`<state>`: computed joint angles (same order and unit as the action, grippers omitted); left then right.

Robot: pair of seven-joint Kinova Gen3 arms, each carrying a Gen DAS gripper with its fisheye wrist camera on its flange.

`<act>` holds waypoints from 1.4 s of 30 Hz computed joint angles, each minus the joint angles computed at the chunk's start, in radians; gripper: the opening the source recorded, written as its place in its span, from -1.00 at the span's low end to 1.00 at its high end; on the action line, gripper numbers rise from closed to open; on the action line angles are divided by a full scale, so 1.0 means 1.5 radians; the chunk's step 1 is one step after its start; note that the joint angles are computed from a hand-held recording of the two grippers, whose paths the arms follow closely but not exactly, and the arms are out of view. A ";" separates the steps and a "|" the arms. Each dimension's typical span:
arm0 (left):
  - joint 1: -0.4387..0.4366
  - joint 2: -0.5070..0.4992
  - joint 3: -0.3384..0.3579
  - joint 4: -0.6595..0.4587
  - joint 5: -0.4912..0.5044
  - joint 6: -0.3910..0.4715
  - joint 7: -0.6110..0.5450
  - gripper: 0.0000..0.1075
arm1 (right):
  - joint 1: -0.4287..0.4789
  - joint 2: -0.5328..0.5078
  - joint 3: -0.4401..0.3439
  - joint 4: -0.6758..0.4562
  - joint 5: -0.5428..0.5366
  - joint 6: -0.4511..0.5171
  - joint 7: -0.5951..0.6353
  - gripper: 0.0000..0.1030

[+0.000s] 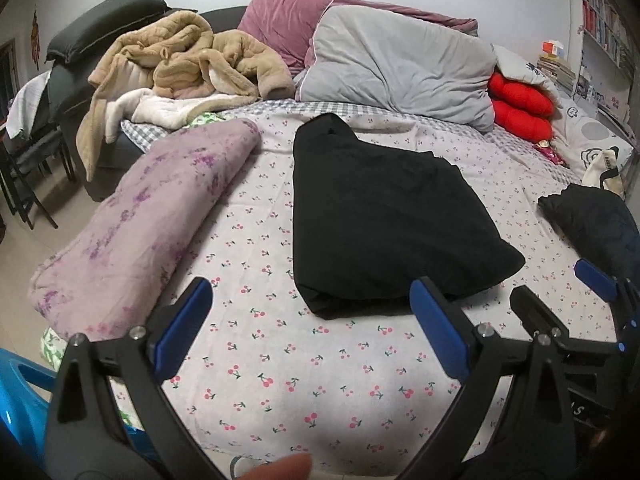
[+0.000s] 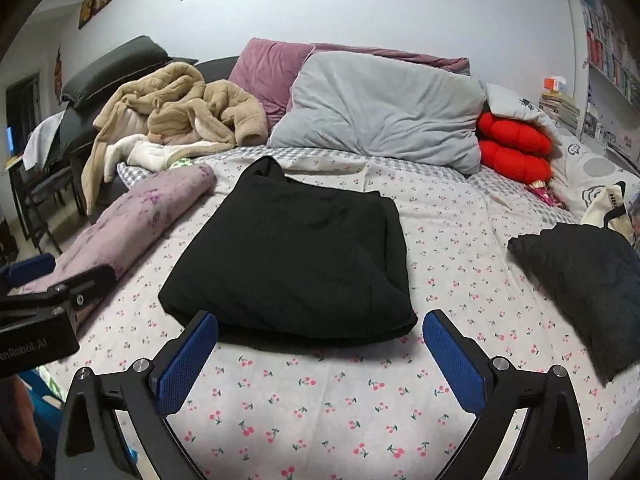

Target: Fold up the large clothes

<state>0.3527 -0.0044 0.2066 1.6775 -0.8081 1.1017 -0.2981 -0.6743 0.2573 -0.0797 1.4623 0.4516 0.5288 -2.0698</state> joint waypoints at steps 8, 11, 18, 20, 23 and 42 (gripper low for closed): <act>-0.026 -0.001 -0.016 0.008 0.057 -0.056 -0.030 0.91 | -0.004 0.024 0.009 -0.024 -0.005 0.020 -0.004 1.00; -0.022 0.004 -0.011 0.004 0.046 -0.049 -0.027 0.91 | 0.002 0.032 0.005 -0.035 -0.017 0.032 0.007 1.00; -0.021 0.013 -0.017 -0.004 0.057 -0.058 -0.041 0.91 | 0.002 0.037 0.006 -0.040 -0.025 0.039 0.030 1.00; -0.021 0.012 -0.020 -0.003 0.060 -0.061 -0.045 0.91 | 0.002 0.038 0.006 -0.042 -0.027 0.041 0.032 1.00; -0.021 0.016 -0.022 -0.007 0.062 -0.062 -0.048 0.91 | 0.000 0.041 0.009 -0.043 -0.026 0.044 0.034 1.00; -0.021 0.022 -0.030 -0.014 0.079 -0.073 -0.056 0.91 | 0.008 0.046 0.012 -0.054 -0.037 0.059 0.037 1.00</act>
